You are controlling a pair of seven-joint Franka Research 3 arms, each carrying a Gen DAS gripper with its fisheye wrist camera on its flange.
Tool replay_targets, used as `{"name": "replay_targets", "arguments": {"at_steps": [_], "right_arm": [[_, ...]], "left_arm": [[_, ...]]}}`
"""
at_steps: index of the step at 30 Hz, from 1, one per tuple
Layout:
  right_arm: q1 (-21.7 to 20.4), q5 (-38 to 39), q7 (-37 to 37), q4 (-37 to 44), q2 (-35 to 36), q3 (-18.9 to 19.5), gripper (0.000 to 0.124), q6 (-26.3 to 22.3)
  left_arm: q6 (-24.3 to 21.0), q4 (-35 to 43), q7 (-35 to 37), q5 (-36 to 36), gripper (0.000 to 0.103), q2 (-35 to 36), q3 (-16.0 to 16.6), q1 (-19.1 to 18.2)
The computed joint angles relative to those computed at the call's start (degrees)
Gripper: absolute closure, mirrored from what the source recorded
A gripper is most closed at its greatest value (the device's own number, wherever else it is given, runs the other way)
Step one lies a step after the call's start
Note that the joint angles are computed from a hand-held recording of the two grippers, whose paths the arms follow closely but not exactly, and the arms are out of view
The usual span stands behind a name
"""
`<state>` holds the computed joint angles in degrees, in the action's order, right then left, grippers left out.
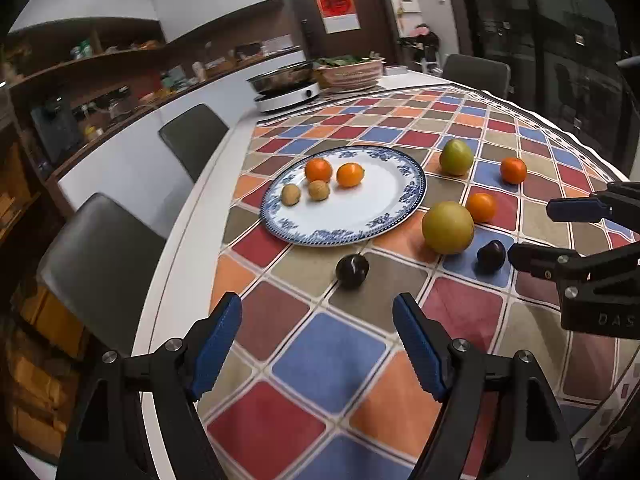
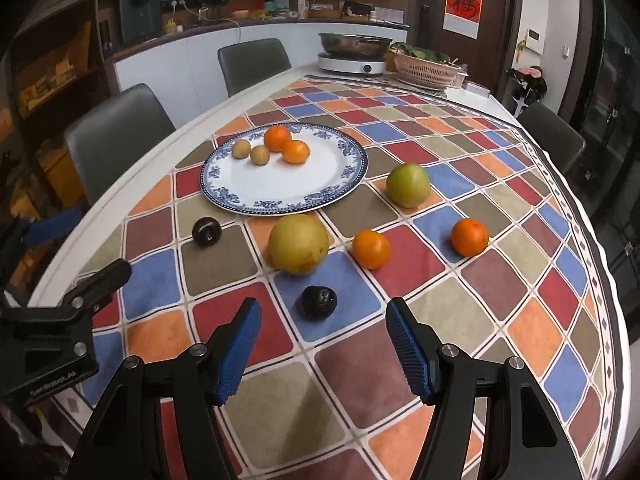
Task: Organize fruits
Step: 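Withdraw both open tools from the plate, then grasp a dark purple plum with left tool while right tool grasps another plum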
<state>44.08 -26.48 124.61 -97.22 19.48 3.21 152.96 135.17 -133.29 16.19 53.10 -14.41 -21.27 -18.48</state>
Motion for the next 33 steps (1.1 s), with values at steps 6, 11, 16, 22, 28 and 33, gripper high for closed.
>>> {"name": "replay_targets", "arguments": {"at_steps": [6,11,16,22,28,33], "right_arm": [[-0.27,3.10,-1.92,3.55,2.76,0.46,0.059,-2.42],[-0.36,6.50,-3.87,7.08,5.26,0.71,0.068,-6.24],[-0.31,9.22,-5.78,9.04,6.88,0.80,0.068,-7.88],[0.05,10.52,-6.46,10.61,8.19,0.34,0.074,-9.34],[-0.32,12.29,-7.91,11.81,9.30,0.48,0.083,-10.16],[-0.76,13.95,-9.34,12.53,10.10,0.76,0.092,-10.26]], "left_arm": [[5.79,1.23,4.27,-0.83,0.025,2.92,2.44,1.34],[8.21,2.61,6.62,-2.03,0.025,5.60,3.56,2.42],[9.83,3.66,7.58,-2.44,0.029,7.75,4.24,2.80],[11.66,5.37,9.27,-4.56,0.044,10.95,5.25,2.76],[11.45,7.39,10.96,-7.21,0.059,13.98,6.14,2.28],[11.78,8.06,10.90,-7.87,0.069,15.08,6.65,1.85]]}}
